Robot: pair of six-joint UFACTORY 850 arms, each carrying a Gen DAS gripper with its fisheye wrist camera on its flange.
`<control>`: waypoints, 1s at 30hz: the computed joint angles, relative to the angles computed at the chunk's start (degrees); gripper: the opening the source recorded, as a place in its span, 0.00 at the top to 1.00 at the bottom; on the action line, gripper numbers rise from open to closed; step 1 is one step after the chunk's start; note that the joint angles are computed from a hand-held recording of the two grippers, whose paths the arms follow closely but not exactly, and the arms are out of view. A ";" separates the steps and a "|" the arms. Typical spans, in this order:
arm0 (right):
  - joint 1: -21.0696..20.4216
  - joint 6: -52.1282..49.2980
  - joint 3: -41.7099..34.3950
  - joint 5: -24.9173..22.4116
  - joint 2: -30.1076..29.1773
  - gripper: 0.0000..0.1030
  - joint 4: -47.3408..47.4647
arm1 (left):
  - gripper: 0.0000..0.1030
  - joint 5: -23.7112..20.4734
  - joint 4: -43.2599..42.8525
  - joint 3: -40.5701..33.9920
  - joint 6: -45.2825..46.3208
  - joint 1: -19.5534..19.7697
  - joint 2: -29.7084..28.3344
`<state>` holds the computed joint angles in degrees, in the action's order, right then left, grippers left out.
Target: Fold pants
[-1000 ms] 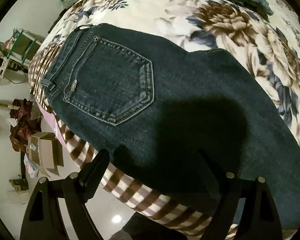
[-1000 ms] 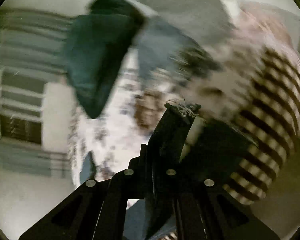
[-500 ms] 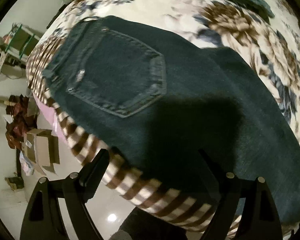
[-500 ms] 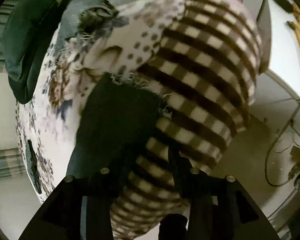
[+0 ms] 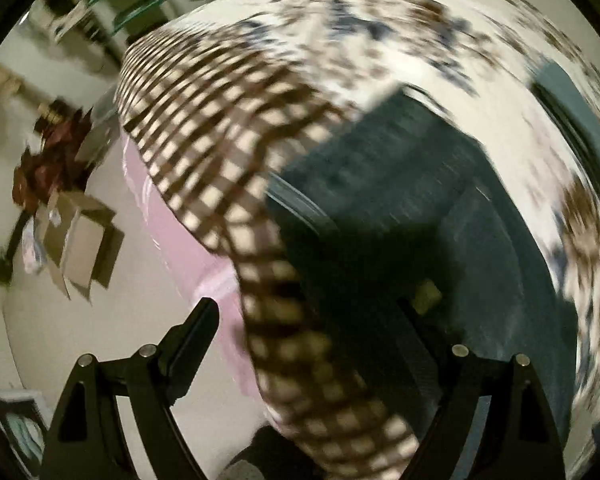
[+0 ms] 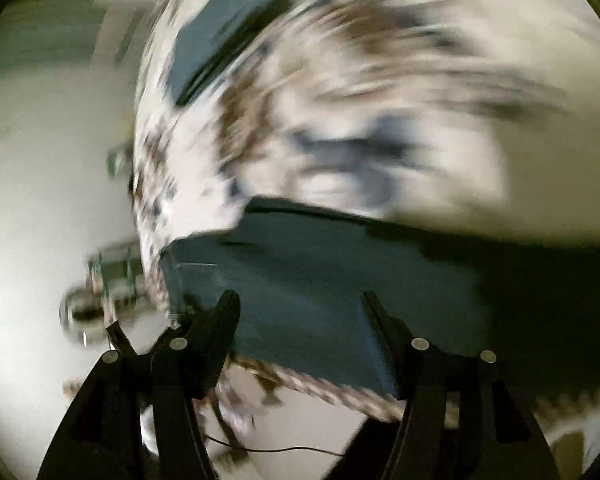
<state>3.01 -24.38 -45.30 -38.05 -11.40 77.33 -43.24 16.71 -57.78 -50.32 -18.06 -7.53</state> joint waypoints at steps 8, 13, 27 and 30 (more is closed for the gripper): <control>8.10 30.63 -40.93 -9.72 -34.60 0.57 -33.17 | 0.14 3.52 -10.38 0.11 10.41 5.92 -2.47; 9.13 35.23 -40.12 -6.46 -32.30 0.93 -36.75 | 0.11 5.18 -15.67 1.56 17.38 7.75 -1.83; 4.97 23.36 -30.34 -0.32 -24.83 0.13 -26.05 | 0.05 3.35 -9.24 -1.69 22.07 2.89 -0.89; 5.24 27.52 -23.19 4.67 -17.36 0.02 -31.80 | 0.05 2.10 -6.77 -2.82 21.50 -1.61 0.12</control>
<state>8.25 3.14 -68.49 -33.37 -28.76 45.53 -41.13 9.94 -60.59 -28.82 -19.67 -7.41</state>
